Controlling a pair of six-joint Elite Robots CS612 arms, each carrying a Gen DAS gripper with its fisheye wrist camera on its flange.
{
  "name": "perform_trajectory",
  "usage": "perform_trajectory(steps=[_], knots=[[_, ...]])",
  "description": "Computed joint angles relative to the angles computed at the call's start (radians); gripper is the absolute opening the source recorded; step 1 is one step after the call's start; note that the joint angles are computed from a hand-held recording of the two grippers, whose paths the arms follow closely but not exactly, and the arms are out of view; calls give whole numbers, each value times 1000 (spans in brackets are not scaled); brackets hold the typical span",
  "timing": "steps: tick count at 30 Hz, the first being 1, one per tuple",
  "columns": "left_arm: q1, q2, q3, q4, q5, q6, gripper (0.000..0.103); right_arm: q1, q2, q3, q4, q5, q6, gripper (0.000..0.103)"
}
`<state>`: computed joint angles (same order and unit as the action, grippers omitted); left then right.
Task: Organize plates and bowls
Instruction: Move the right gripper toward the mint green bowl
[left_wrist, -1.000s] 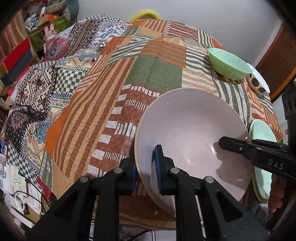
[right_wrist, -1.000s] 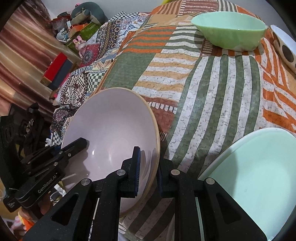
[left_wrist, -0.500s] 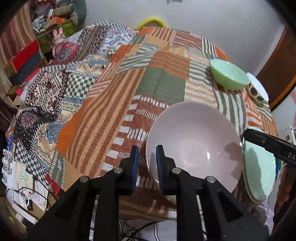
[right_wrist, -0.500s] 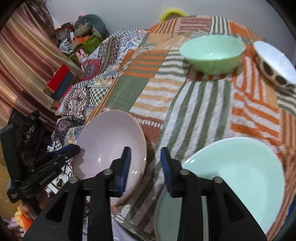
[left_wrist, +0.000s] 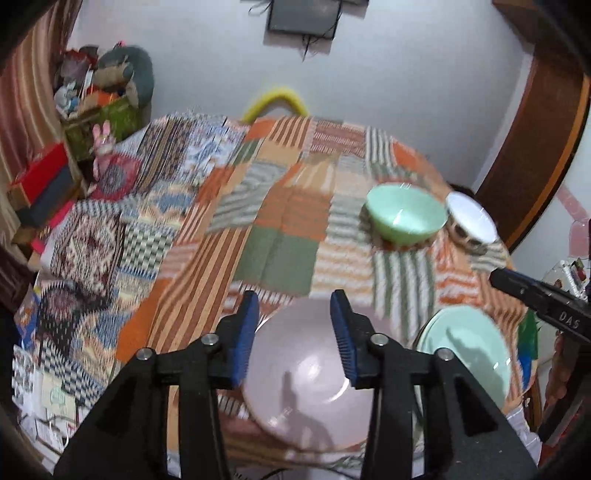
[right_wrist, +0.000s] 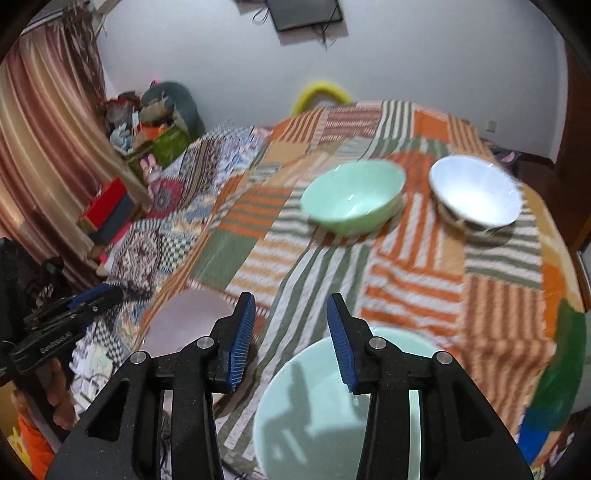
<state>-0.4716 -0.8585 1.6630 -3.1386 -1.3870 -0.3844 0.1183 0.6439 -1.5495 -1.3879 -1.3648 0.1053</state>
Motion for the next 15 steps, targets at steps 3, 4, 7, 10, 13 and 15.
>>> perform_trajectory(steps=[3,4,7,10,13,15], knots=[[-7,5,-27,-23,1,27,46,-12,-4,-5,-24,-13,9,38],[-9,9,-41,-27,-2,37,47,-15,-6,-4,-34,-20,14,38],[-16,22,-81,-24,-9,65,51,-24,-12,0,-56,-36,24,41],[-22,40,-123,-14,-14,91,57,-32,-17,7,-86,-49,38,52],[-22,61,-168,12,-25,105,60,-38,-22,19,-119,-61,50,57],[-21,78,-201,37,-34,105,64,-40,-25,27,-128,-67,51,57]])
